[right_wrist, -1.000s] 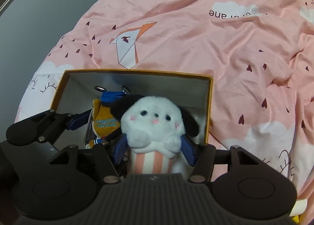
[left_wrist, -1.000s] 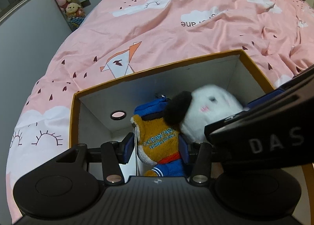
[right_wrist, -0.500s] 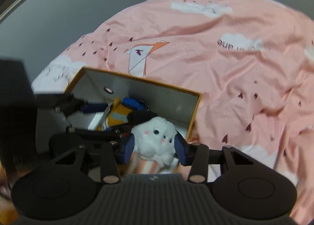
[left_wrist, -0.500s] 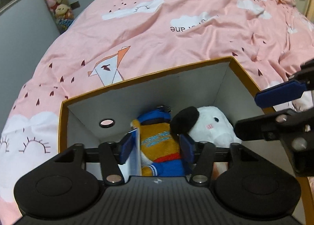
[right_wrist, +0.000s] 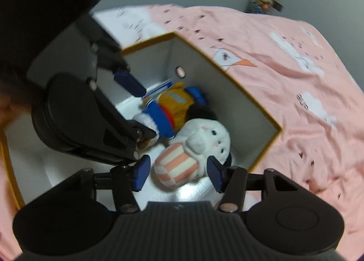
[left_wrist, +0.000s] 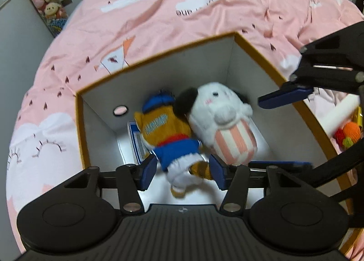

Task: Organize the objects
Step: 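Carry both plushes over the shoebox and lower them inside, then open both grippers to release the plushes and withdraw from the box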

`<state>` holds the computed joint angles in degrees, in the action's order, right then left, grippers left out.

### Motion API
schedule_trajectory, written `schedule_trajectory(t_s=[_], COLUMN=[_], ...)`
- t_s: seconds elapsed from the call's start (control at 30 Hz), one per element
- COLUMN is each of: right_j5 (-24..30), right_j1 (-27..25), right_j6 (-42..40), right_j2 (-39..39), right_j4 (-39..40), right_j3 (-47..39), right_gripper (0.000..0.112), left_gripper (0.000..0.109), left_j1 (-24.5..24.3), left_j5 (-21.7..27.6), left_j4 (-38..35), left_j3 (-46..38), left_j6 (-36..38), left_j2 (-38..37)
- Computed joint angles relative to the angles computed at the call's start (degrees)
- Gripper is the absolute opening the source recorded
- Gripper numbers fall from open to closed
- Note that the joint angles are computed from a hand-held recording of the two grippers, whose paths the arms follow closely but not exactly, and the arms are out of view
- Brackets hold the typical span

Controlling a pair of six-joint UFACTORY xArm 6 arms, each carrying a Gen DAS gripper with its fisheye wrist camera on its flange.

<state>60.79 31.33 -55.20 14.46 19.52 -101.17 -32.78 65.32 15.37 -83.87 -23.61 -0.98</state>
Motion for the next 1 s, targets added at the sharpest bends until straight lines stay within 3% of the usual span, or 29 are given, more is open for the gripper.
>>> schedule_trajectory(t_s=[0.2,0.47,0.6,0.83,1.0], right_j5=[-8.1,-11.0,-9.9,-10.4,-8.6], right_j1=[2.3,2.8,2.3,2.1,0.1], right_j6=[-2.9,2.2,4.4,3.6,4.7], right_j2=[-2.2,0.4,2.4,0.2,-2.6], right_j4=[-7.0,-9.9,-9.3,-8.4,-2.9], right_j3=[7.2,6.2,3.6,5.9,6.4], right_gripper=[0.052,0.028,0.030,0.029,0.029], left_gripper=[0.044,0.035,0.025,0.026,0.027], left_j1=[0.8,1.7,1.5,1.2,-1.0], left_j5=[-2.1,-6.3,-6.2,-7.1,-7.0], left_j4=[-2.9,-4.3,-2.5,-1.1,3.6], left_j3=[1.8,3.4,2.6,3.3,2.9], left_j6=[0.0,0.3,-0.3,-3.2,-5.9], left_j2=[-0.2,-0.3,0.6,-0.3,-2.3])
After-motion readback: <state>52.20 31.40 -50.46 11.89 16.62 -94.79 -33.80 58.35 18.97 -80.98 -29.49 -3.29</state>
